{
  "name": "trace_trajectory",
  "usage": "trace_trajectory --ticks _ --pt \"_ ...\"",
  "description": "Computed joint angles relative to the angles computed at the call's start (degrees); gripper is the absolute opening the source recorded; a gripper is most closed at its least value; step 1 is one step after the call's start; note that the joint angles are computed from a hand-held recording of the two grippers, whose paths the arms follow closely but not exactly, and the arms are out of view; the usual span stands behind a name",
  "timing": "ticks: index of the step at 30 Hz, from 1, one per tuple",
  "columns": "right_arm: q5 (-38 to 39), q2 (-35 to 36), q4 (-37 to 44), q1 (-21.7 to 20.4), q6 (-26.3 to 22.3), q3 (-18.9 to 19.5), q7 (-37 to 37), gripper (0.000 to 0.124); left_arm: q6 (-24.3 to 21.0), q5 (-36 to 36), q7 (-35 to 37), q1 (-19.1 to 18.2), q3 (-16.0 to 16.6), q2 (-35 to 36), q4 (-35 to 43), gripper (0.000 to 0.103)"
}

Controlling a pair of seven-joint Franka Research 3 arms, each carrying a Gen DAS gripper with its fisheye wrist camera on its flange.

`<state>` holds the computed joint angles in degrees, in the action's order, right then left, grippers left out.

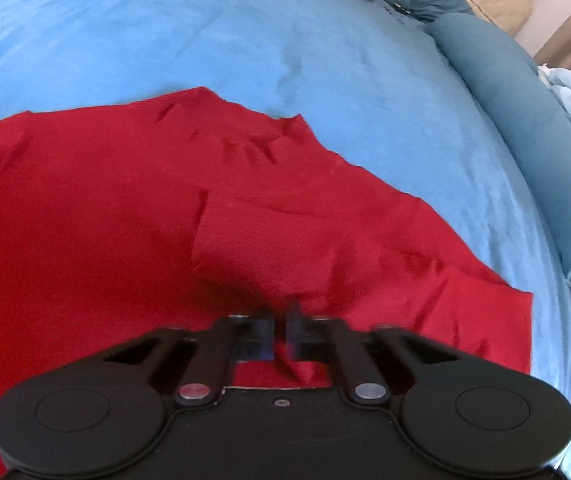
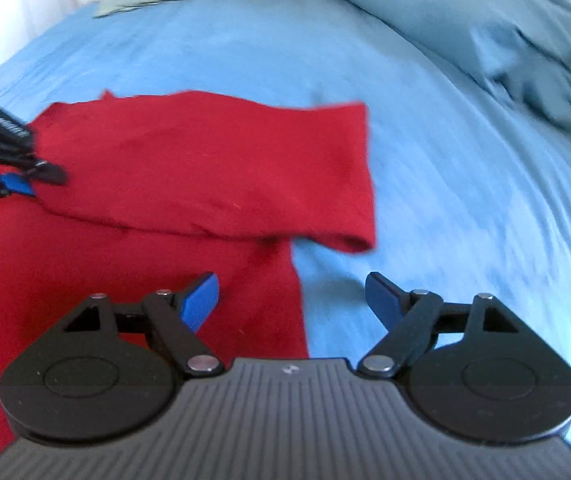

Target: Fold small clothes

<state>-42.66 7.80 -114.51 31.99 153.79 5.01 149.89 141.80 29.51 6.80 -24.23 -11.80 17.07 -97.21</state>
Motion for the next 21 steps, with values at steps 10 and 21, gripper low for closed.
trace_trajectory --ticks 10,21 --pt "-1.78 7.32 9.31 1.68 -2.0 -2.03 0.71 0.099 -11.75 22.68 -13.77 -1.51 0.67 -14.46 -6.41 0.004" --pt "-3.58 9.45 12.5 4.6 -5.08 -6.58 1.43 0.098 -6.0 17.81 -16.91 6.15 -4.45 -26.82 -26.24 0.004"
